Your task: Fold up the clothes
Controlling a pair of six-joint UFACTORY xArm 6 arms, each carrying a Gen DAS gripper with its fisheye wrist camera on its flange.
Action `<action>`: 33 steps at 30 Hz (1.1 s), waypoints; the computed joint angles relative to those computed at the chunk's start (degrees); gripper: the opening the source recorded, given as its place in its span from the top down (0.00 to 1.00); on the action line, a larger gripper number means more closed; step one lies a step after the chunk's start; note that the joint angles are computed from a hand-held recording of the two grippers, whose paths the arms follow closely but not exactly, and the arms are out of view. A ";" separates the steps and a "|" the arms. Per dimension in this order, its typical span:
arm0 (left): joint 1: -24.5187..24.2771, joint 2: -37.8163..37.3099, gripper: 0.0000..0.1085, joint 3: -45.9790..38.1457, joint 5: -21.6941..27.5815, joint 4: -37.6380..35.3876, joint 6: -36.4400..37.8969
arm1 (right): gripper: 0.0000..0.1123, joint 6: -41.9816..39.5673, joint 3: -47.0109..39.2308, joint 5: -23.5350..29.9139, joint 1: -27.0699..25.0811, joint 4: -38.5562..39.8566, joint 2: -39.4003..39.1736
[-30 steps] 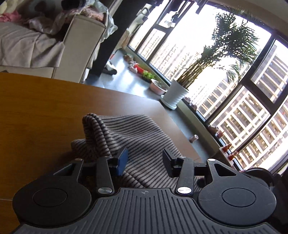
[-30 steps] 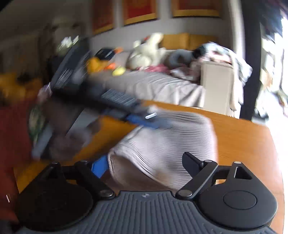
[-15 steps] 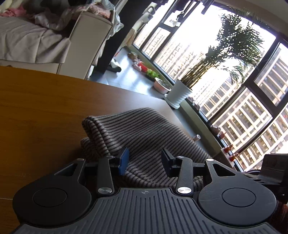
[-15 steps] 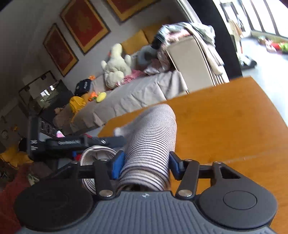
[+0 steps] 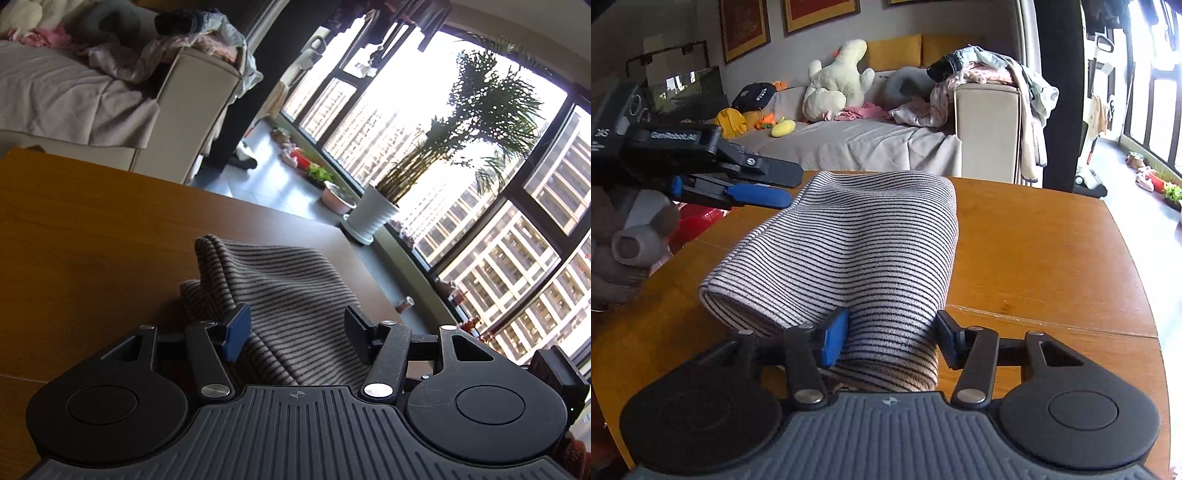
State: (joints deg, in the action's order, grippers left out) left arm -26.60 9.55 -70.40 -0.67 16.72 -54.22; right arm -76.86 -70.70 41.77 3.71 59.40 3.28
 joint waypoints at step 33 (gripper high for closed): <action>-2.80 -0.47 0.30 2.13 7.82 7.47 -1.64 | 0.61 9.86 -23.08 -0.75 3.18 -2.14 18.19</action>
